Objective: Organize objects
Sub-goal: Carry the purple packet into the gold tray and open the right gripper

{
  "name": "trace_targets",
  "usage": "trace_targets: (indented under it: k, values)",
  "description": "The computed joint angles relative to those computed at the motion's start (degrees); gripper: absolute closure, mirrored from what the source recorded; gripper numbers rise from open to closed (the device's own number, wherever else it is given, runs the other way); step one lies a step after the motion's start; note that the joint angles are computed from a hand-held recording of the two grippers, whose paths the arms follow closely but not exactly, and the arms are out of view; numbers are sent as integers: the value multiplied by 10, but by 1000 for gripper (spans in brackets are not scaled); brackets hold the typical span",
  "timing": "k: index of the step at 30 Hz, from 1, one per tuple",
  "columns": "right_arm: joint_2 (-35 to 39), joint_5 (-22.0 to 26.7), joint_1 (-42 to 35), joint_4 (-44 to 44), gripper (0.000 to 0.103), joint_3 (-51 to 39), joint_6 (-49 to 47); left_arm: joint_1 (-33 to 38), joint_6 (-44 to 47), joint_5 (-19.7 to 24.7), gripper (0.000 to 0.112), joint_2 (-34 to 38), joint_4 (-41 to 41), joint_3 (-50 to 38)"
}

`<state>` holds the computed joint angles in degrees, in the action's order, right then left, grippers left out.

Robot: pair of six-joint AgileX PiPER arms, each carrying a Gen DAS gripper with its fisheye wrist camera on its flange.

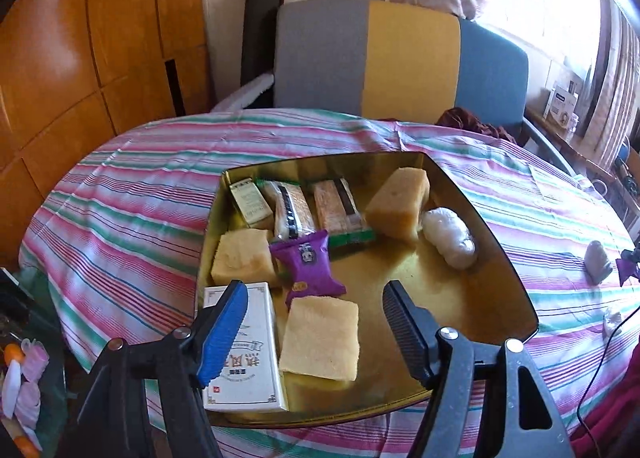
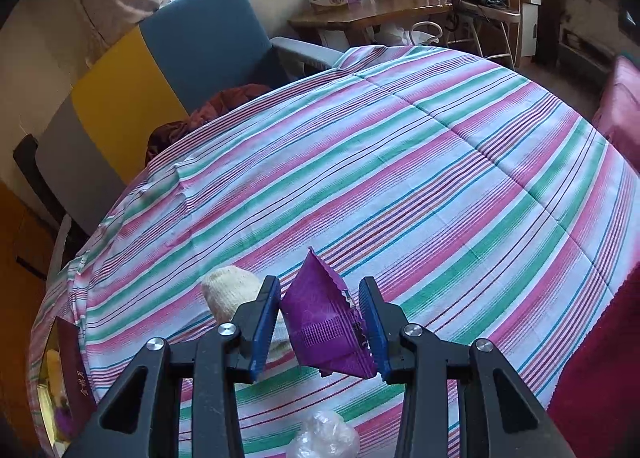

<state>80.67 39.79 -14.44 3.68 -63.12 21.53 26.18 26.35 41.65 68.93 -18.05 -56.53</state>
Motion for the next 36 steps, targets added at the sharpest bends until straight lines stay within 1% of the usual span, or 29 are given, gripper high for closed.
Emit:
trace_targets:
  k: [2,9,11,15,18,22,27,31,36]
  values:
    - [-4,-3,2,-5,62,2,4,6,4,2,41,-3,-3,1]
    - [-2,-2,16,-14,62,-2,5,43,53,23,42,-11,-53,6]
    - [-7,0,15,-5,62,-4,-2,51,66,28,42,-13,-66,8]
    - [-24,18,31,-18,62,-21,6,64,65,33,42,-11,-75,4]
    - [-39,29,58,-20,62,-40,15,79,81,37,42,-10,-94,3]
    - [-39,44,131,-19,62,-82,19,87,86,35,42,-14,-93,6]
    - [5,48,258,-8,62,-143,23,106,101,41,42,-9,-107,5]
    - [73,50,360,28,62,-209,-1,129,115,43,42,-5,-122,4]
    - [194,74,461,81,62,-331,-38,170,136,50,43,14,-146,-6]
